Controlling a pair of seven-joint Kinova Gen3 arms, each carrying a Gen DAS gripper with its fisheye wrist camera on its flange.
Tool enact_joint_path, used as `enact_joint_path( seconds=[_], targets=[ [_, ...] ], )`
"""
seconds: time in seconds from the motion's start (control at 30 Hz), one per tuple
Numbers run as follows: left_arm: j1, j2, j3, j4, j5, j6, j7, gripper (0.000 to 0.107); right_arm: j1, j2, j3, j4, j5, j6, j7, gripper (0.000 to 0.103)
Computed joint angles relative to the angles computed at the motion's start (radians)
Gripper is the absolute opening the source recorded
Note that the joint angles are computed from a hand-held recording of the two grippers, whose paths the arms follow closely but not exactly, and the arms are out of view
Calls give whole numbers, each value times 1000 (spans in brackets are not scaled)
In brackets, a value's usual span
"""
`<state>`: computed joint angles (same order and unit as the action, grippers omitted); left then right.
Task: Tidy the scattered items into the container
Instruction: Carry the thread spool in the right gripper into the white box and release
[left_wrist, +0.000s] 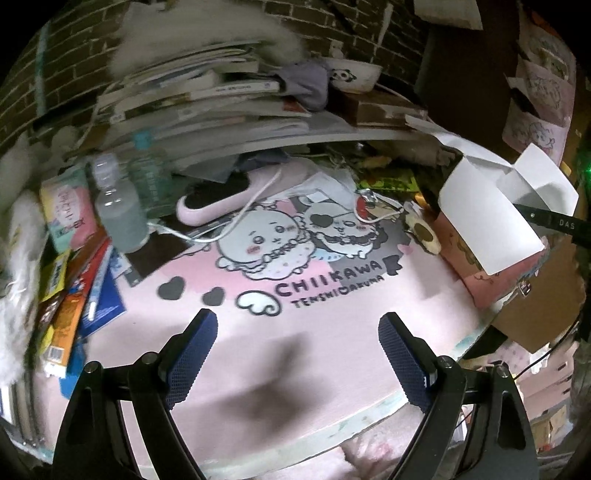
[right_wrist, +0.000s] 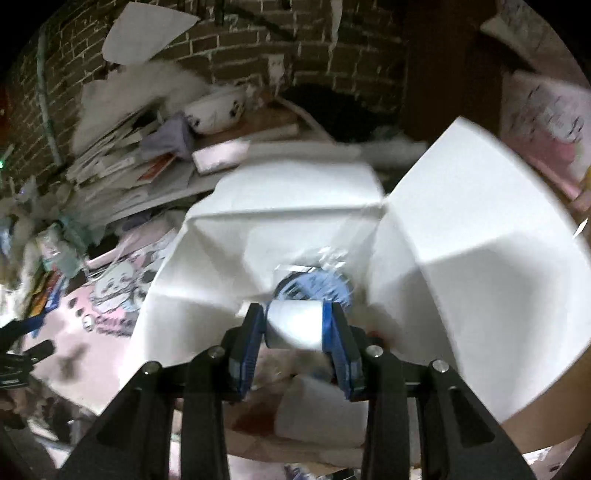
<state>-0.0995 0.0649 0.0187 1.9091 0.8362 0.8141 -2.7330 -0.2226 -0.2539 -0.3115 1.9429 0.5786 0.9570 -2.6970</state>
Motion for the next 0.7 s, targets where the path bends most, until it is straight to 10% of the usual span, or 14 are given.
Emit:
enact_joint_path(
  seconds=[0.7],
  targets=[
    [177,192,166,-139,-52,-62,89,87,140,-97,-127,134,125,-299,-197,79]
  ],
)
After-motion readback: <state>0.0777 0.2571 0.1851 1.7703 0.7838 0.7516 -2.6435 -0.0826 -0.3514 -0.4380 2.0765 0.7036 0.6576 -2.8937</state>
